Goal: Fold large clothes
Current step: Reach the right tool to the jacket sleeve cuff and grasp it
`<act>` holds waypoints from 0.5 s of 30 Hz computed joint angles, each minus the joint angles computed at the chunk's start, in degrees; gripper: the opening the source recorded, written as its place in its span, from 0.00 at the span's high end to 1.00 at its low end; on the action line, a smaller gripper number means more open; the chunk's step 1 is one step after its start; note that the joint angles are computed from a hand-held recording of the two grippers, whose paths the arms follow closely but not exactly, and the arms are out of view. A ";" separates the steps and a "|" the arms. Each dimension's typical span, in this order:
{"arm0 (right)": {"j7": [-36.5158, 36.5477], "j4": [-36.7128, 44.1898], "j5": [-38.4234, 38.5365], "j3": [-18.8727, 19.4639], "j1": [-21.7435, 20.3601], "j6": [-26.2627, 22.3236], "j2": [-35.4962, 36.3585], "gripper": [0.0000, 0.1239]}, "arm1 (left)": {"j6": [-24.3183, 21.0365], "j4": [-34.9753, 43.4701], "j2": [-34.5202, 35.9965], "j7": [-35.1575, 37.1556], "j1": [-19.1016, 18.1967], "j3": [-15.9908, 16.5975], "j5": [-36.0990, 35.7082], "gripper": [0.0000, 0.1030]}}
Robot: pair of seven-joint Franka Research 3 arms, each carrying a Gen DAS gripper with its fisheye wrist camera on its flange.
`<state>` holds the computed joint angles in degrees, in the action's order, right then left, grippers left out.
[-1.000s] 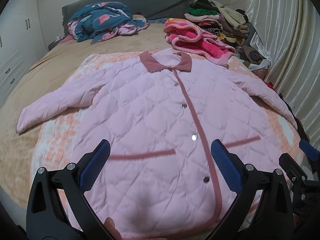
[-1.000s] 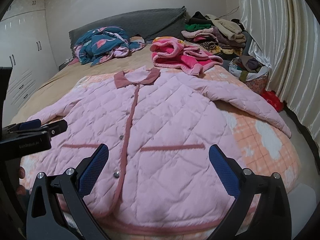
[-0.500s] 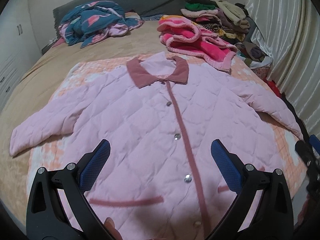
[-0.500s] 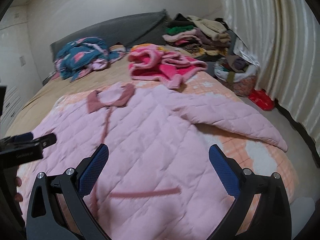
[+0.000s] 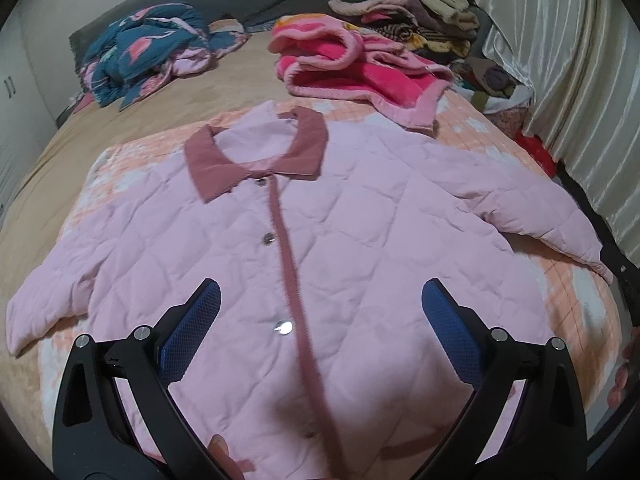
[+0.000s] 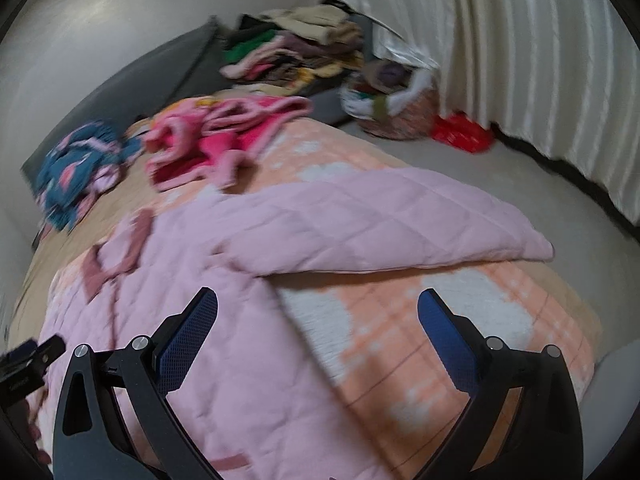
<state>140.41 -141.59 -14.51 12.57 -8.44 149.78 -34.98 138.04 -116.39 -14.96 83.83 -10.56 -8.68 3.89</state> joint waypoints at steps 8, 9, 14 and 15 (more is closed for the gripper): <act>4.22 -2.10 0.55 -2.76 -5.09 -0.27 2.68 0.20 | 0.09 2.19 4.85 -3.69 -1.03 -2.74 3.66 0.08; 4.64 -2.18 0.86 -3.39 -5.25 -0.21 3.18 0.20 | -0.12 2.47 5.43 -3.89 -1.24 -2.85 3.70 0.08; 6.88 -3.23 3.51 -6.15 -5.92 0.53 4.58 0.20 | -0.78 3.17 7.41 -5.24 -1.65 -3.24 5.02 0.08; 7.57 -3.45 3.60 -6.41 -6.51 0.98 5.04 0.20 | -0.77 3.21 7.65 -5.86 -1.61 -3.38 5.83 0.08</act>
